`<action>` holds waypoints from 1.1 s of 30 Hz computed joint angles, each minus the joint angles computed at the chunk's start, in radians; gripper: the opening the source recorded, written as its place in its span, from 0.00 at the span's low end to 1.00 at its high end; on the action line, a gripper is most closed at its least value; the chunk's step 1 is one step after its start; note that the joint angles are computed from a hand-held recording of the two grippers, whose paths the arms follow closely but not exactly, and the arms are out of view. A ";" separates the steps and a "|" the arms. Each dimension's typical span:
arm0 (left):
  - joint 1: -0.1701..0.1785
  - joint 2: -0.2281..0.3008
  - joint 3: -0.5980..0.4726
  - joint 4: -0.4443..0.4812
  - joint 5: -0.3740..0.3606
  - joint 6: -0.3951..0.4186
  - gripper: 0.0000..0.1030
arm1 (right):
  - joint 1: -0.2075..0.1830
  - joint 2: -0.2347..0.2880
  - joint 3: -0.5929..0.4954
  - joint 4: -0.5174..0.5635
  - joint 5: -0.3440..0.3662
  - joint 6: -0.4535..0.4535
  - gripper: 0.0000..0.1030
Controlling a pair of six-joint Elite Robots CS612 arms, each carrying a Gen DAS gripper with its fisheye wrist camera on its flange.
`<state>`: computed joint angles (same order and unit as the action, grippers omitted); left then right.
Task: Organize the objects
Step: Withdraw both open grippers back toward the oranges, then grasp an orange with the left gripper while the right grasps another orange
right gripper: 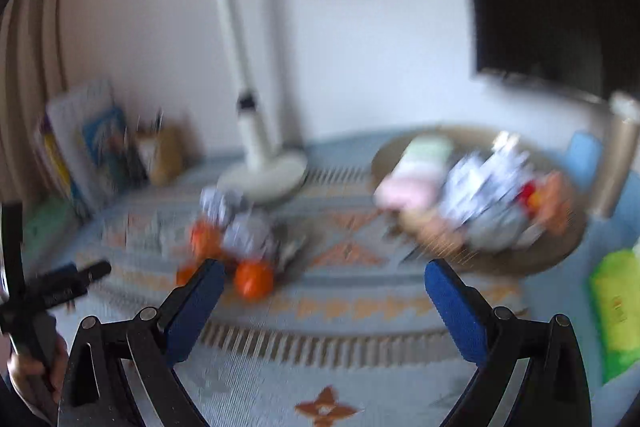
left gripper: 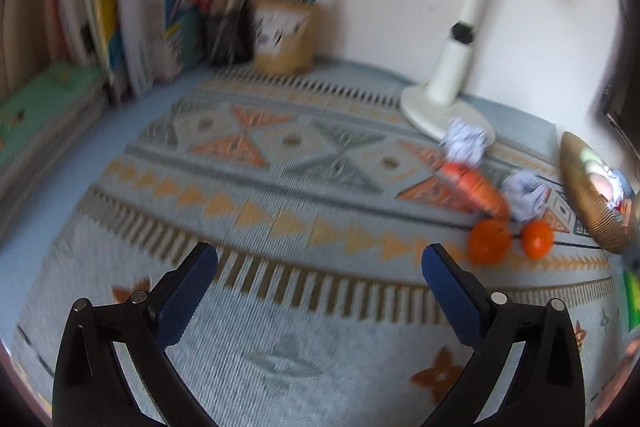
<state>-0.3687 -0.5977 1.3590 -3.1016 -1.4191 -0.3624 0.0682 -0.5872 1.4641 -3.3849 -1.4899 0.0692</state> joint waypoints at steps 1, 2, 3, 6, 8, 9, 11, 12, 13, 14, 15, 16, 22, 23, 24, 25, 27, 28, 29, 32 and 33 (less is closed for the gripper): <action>0.004 0.001 -0.001 0.006 -0.022 -0.013 0.99 | 0.004 0.011 -0.006 0.021 -0.005 -0.005 0.97; 0.005 0.002 0.000 -0.019 -0.031 -0.003 0.99 | 0.009 0.021 -0.013 0.038 -0.012 -0.007 0.97; 0.002 0.001 0.010 -0.046 -0.021 0.009 0.99 | 0.011 0.027 -0.018 0.050 -0.020 -0.008 0.97; -0.004 0.006 0.005 -0.022 -0.019 0.043 0.99 | 0.036 0.034 -0.041 0.089 -0.125 -0.045 0.97; -0.016 0.006 0.005 -0.013 0.001 0.099 0.99 | 0.049 0.038 -0.054 0.122 -0.176 -0.077 0.97; -0.019 0.005 0.008 -0.015 0.011 0.115 0.99 | 0.056 0.039 -0.059 0.138 -0.201 -0.103 0.97; -0.030 0.005 0.011 -0.015 0.044 0.161 0.99 | 0.062 0.039 -0.058 0.129 -0.218 -0.127 0.97; -0.038 0.005 0.010 -0.008 0.063 0.191 0.99 | 0.060 0.037 -0.053 0.119 -0.212 -0.134 0.97; -0.042 0.005 0.008 0.002 0.077 0.208 0.99 | 0.058 0.036 -0.049 0.116 -0.204 -0.135 0.97; -0.046 0.005 0.006 0.014 0.092 0.222 0.99 | 0.055 0.031 -0.044 0.120 -0.196 -0.131 0.97; -0.052 0.006 0.002 0.028 0.107 0.245 0.99 | 0.053 0.034 -0.053 0.133 -0.187 -0.129 0.97; -0.055 0.006 0.001 0.033 0.111 0.262 0.99 | 0.049 0.035 -0.060 0.153 -0.174 -0.122 0.97; -0.037 0.001 -0.024 0.069 -0.084 0.324 0.99 | 0.016 -0.001 -0.087 0.348 0.009 -0.095 0.88; -0.033 0.003 -0.033 0.075 -0.119 0.320 0.99 | 0.015 0.000 -0.104 0.377 0.031 -0.100 0.88; -0.029 0.010 -0.056 0.090 -0.170 0.317 0.99 | 0.015 0.003 -0.116 0.390 0.043 -0.100 0.86; -0.029 0.015 -0.071 0.099 -0.189 0.318 0.99 | 0.016 0.010 -0.133 0.403 0.051 -0.103 0.80; -0.032 0.030 -0.107 0.125 -0.209 0.345 0.99 | 0.020 0.032 -0.173 0.430 0.060 -0.115 0.71; -0.035 0.041 -0.128 0.143 -0.208 0.363 0.98 | 0.021 0.040 -0.185 0.435 0.064 -0.111 0.68; -0.036 0.049 -0.143 0.158 -0.211 0.367 0.95 | 0.021 0.051 -0.199 0.442 0.069 -0.102 0.67; -0.027 0.078 -0.199 0.232 -0.277 0.352 0.85 | 0.016 0.078 -0.235 0.472 0.080 -0.056 0.63; -0.026 0.085 -0.210 0.246 -0.286 0.344 0.83 | 0.011 0.085 -0.242 0.479 0.103 -0.043 0.63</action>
